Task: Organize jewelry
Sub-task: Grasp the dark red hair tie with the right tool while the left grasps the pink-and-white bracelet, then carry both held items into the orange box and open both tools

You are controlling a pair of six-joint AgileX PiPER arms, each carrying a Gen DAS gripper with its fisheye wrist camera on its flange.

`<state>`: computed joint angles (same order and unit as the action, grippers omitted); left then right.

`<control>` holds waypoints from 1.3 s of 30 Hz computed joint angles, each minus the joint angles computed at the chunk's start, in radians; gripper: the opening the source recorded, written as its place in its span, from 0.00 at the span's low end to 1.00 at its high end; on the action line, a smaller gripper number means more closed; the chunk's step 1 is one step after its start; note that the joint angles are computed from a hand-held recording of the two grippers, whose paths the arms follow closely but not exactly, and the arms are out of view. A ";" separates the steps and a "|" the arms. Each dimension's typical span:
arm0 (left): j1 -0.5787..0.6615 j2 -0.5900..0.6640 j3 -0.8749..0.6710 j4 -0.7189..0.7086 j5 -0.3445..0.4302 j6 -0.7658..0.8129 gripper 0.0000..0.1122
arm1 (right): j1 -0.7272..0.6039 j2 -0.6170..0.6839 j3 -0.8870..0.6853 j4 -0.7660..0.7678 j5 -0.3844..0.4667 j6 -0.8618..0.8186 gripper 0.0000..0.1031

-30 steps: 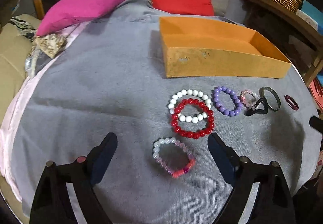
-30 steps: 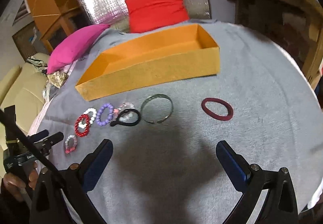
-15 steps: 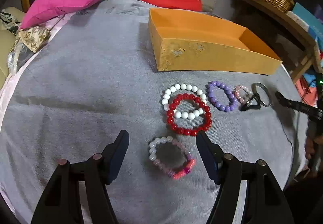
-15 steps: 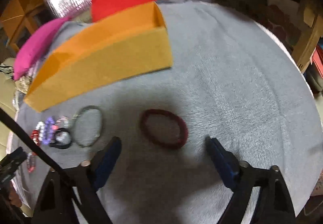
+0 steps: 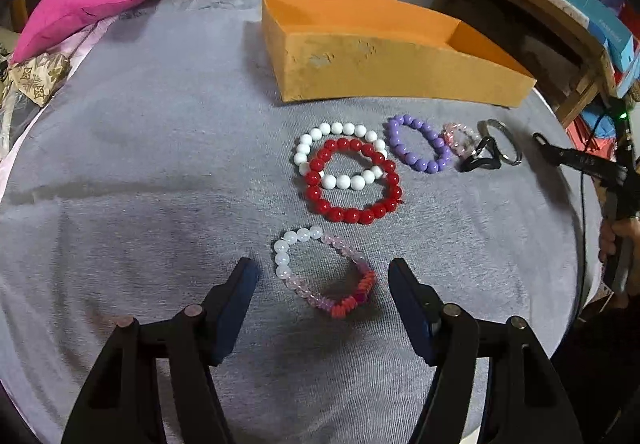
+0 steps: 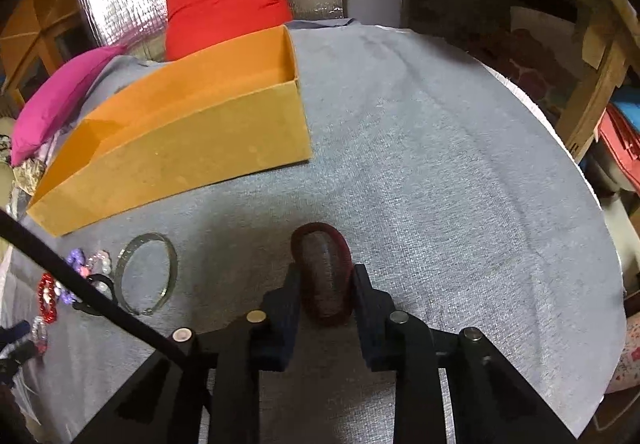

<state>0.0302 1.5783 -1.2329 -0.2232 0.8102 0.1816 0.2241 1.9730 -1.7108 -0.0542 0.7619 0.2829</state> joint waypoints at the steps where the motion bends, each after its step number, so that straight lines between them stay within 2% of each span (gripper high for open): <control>1: -0.006 0.003 0.000 0.008 -0.004 -0.005 0.48 | -0.001 -0.020 0.039 0.001 -0.026 0.003 0.26; 2: -0.011 0.001 0.004 0.014 -0.013 -0.006 0.46 | 0.000 -0.026 0.044 0.008 -0.032 -0.001 0.26; 4: -0.003 0.000 0.007 -0.018 -0.017 0.027 0.27 | -0.001 -0.030 0.046 0.024 -0.044 -0.015 0.26; 6: 0.008 0.004 0.006 -0.049 -0.014 0.052 0.15 | -0.004 -0.031 0.046 0.044 -0.060 -0.035 0.26; 9: -0.003 -0.004 0.016 -0.039 -0.038 0.056 0.12 | -0.008 -0.039 0.049 0.086 -0.082 -0.069 0.26; 10: -0.010 -0.006 0.016 -0.036 -0.049 0.053 0.07 | -0.009 -0.041 0.050 0.100 -0.088 -0.079 0.26; 21: -0.009 -0.048 0.013 -0.075 -0.066 0.096 0.06 | -0.008 -0.072 0.068 0.244 -0.156 -0.187 0.26; 39: 0.058 -0.070 0.057 -0.059 -0.079 0.106 0.06 | -0.015 -0.089 0.095 0.251 -0.168 -0.178 0.26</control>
<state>0.0884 1.5087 -1.1762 -0.2827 0.7316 0.2878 0.2091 1.8842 -1.6162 0.1966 0.5937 0.1053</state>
